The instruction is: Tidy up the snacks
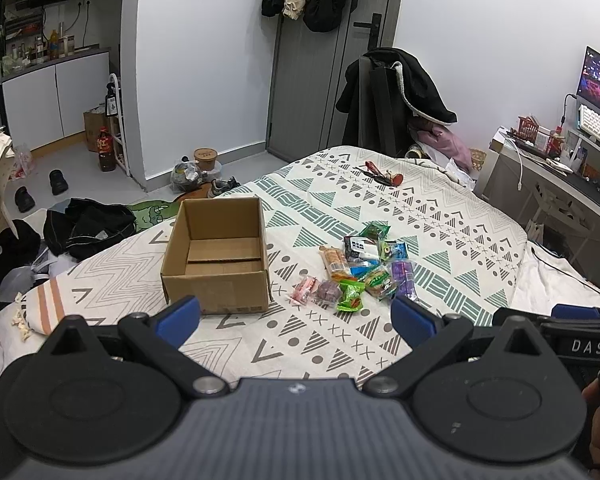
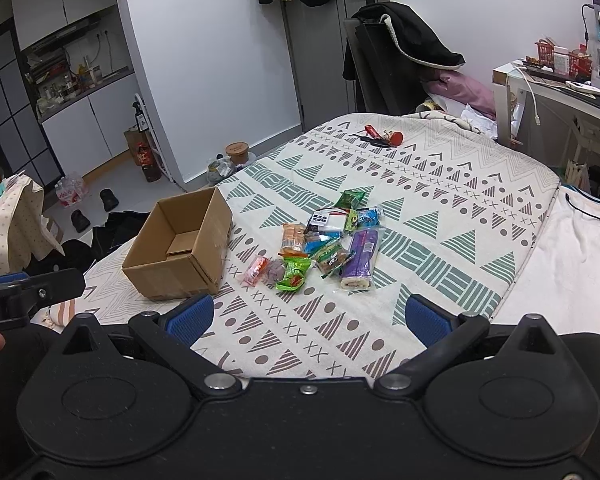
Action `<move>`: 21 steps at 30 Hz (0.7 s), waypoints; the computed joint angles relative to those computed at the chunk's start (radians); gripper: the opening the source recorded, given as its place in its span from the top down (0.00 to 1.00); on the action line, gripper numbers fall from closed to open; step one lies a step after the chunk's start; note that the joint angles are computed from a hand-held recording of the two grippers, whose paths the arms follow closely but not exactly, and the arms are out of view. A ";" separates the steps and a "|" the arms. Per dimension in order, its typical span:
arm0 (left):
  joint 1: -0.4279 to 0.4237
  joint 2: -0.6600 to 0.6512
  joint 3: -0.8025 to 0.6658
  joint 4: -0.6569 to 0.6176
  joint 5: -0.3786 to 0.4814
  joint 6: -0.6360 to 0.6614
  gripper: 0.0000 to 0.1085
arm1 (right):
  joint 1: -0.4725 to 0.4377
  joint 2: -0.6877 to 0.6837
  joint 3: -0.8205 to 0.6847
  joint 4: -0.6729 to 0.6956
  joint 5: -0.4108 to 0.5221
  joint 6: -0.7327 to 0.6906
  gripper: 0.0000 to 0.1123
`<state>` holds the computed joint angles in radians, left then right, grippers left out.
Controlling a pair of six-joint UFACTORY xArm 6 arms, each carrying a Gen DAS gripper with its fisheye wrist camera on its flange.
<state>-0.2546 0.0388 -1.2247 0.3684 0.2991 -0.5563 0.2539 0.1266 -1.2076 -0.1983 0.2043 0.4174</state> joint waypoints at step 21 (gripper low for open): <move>-0.001 0.007 -0.002 0.016 -0.004 -0.021 0.07 | -0.005 0.002 -0.002 0.014 0.001 -0.006 0.08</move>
<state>-0.2556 0.0458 -1.2263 0.3840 0.2949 -0.5775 0.2490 0.1282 -1.2101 -0.1847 0.2051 0.4118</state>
